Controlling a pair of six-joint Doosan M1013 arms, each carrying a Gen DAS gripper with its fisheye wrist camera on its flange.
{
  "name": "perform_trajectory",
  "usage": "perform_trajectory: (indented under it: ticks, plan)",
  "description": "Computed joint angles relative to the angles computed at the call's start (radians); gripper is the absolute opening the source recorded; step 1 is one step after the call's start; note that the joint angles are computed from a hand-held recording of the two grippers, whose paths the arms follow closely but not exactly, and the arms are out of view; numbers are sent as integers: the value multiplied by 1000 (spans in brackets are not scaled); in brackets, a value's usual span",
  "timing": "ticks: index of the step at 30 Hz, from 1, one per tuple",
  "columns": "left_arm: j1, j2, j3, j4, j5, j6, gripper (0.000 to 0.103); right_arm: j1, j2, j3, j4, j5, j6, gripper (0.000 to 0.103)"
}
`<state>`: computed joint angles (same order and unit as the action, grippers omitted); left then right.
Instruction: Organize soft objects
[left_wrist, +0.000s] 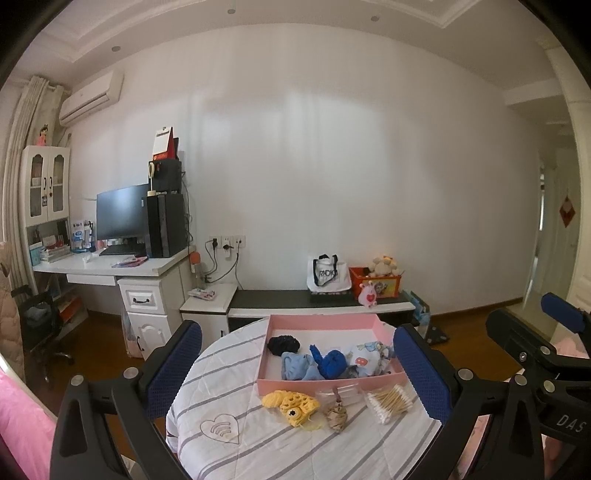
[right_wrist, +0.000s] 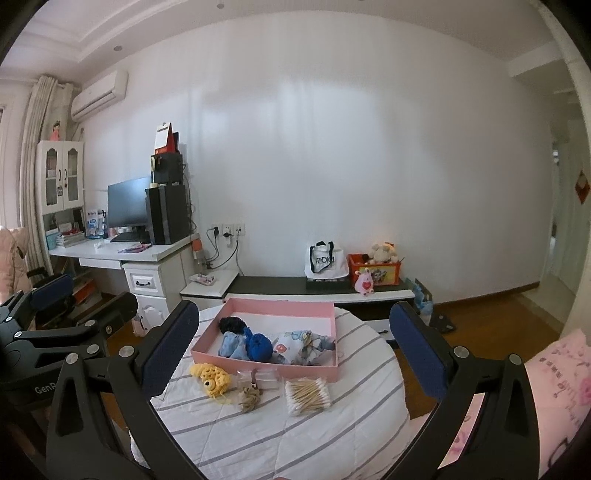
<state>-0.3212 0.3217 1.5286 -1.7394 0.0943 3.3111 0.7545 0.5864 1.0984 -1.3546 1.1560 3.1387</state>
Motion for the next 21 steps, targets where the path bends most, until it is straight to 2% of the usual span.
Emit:
perform_trajectory:
  ticks: [4, 6, 10, 17, 21]
  plan:
    - [-3, -5, 9, -151, -8, 153, 103, 0, -2, 2, 0, -2, 1, 103]
    - [-4, -2, 8, -173, -8, 175, 103, 0, -2, 3, 2, -4, 1, 103]
    - [-4, 3, 2, -83, -11, 84, 103, 1, -1, 2, 1, 0, 1, 103]
    - [-7, 0, 6, -68, -20, 67, 103, 2, 0, 0, 7, -2, -4, 103]
    - [-6, 3, 2, 0, -22, -2, 103, 2, 0, -2, 11, -2, -8, 103]
